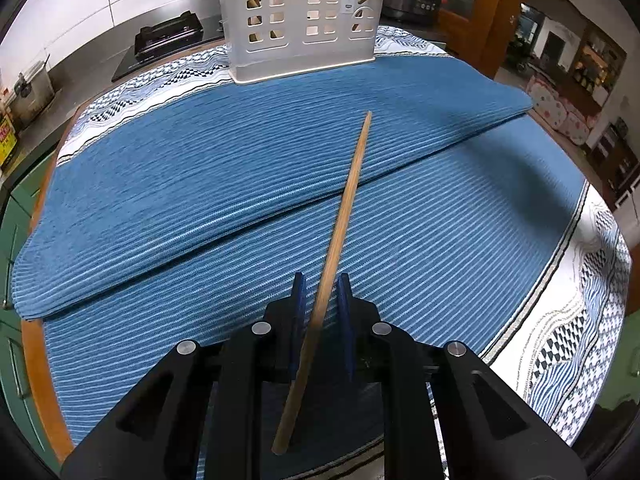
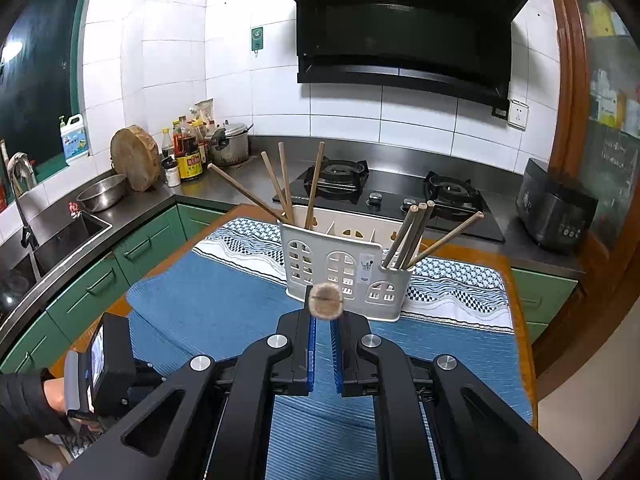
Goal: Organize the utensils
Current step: 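Hold the right tool's chopstick upright above the holder while the left brings its own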
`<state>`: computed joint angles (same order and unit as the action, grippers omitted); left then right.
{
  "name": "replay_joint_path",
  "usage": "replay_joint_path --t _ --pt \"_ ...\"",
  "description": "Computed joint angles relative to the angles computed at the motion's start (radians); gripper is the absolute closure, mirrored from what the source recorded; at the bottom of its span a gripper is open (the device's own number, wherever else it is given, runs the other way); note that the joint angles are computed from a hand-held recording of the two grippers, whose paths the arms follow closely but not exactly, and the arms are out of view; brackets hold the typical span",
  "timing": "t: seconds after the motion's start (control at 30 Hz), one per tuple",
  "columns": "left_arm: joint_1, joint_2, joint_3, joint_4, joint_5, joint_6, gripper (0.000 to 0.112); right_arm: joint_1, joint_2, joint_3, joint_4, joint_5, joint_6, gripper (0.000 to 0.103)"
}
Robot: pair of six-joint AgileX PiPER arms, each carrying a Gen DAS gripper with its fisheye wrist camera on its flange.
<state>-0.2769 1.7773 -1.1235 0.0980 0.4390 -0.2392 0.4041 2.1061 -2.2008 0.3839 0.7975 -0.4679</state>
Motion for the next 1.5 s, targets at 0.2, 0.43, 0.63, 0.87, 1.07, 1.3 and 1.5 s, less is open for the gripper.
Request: replay_joint_path --t 0.2,0.43,0.63,0.87,1.07,1.3,1.5 --pt "0.049 -0.001 -0.035 -0.235 0.078 0.172 0.104 -0.004 -0.018 0.029 0.014 -0.016 -0.01 0.096" --pt "0.047 -0.017 -0.028 -0.267 0.082 0.177 0.106 -0.009 -0.043 0.07 0.037 -0.036 -0.029 0.096" --pt "0.019 -0.022 -0.004 -0.194 0.054 0.145 0.105 -0.014 -0.064 0.103 0.056 -0.048 -0.052 0.096" --pt "-0.003 -0.021 0.012 -0.123 0.032 0.138 0.102 -0.016 -0.064 0.108 0.061 -0.045 -0.046 0.096" --pt "-0.015 -0.034 0.035 -0.079 0.01 0.123 0.102 -0.019 -0.072 0.128 0.077 -0.049 -0.062 0.096" --pt "0.002 -0.043 0.056 -0.143 -0.015 0.227 0.101 -0.018 -0.077 0.14 0.079 -0.058 -0.064 0.096" --pt "0.006 -0.036 0.04 -0.144 0.007 0.214 0.1 -0.016 -0.08 0.144 0.08 -0.058 -0.062 0.096"
